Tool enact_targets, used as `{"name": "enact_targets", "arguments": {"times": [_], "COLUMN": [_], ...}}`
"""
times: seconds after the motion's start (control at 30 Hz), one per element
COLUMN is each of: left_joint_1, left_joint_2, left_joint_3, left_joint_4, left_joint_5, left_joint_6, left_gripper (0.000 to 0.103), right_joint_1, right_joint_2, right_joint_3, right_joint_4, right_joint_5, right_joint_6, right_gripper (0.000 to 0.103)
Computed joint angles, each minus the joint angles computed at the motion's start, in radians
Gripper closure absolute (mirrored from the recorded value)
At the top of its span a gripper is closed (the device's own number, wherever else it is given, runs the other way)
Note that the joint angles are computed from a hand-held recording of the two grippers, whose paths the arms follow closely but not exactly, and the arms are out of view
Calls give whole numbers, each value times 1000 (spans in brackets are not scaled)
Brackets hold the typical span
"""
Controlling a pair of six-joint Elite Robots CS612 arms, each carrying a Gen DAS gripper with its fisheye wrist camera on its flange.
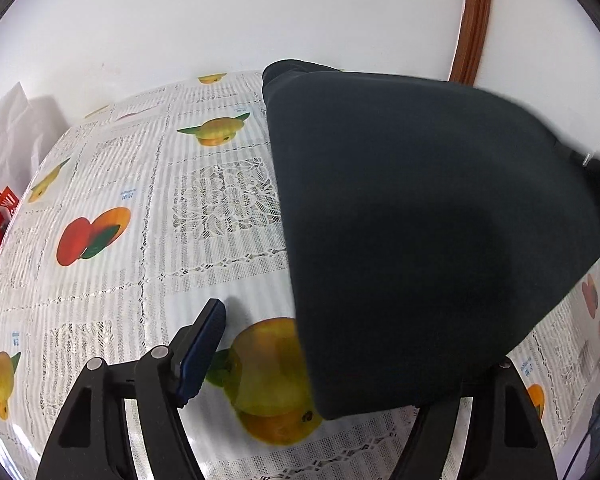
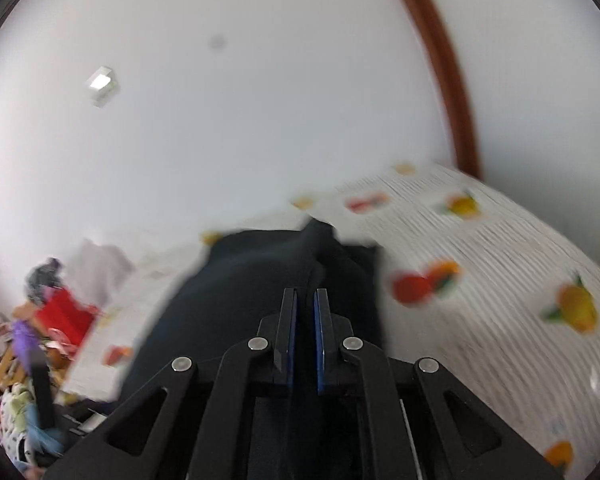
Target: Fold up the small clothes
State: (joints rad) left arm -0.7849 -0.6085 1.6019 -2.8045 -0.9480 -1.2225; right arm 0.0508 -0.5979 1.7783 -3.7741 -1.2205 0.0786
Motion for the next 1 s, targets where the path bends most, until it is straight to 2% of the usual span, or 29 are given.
{"name": "enact_targets", "arguments": {"times": [0.03, 0.13, 0.3, 0.37, 0.43, 0.5, 0.53, 0.6, 0.63, 0.67, 0.7, 0.77, 0.83, 1.0], "left_joint_1": [0, 2, 3, 8, 2, -9, -13, -18, -22, -27, -28, -26, -37, -53], "left_joint_2": [1, 0, -8, -13, -19, -24, -27, -29, -29, -31, -31, -28, -32, -44], "left_joint_3": [-3, -3, 11, 29, 39, 52, 59, 68, 71, 72, 72, 71, 68, 91], "left_joint_4": [3, 1, -21, -48, -53, -64, -76, -109, -121, -120, -123, -154, -101, -74], "left_joint_5": [3, -3, -27, -44, -49, -34, -31, -25, -11, 6, 9, -16, 29, 53], "left_joint_6": [7, 8, 13, 16, 16, 16, 23, 53, 66, 68, 70, 91, 54, -12], "left_gripper": [28, 28, 29, 29, 29, 31, 33, 38, 41, 57, 71, 87, 92, 93], "right_joint_1": [0, 5, 29, 27, 15, 6, 1, -7, -10, -11, -5, 2, 13, 15], "right_joint_2": [5, 17, 1, -13, -28, -46, -51, -59, -62, -63, -63, -55, -38, -20], "right_joint_3": [-8, -17, -10, 6, 34, 67, 79, 100, 108, 110, 105, 95, 75, 3], "right_joint_4": [37, 60, 84, 99, 97, 103, 106, 104, 103, 110, 123, 113, 76, 138], "right_joint_5": [-15, -48, -119, -117, -95, -84, -79, -73, -62, -60, -74, -68, -98, -32], "right_joint_6": [4, -21, -76, -102, -128, -163, -175, -176, -168, -163, -168, -199, -205, -172], "right_gripper": [96, 95, 92, 89, 86, 72, 68, 64, 64, 65, 72, 90, 93, 96]}}
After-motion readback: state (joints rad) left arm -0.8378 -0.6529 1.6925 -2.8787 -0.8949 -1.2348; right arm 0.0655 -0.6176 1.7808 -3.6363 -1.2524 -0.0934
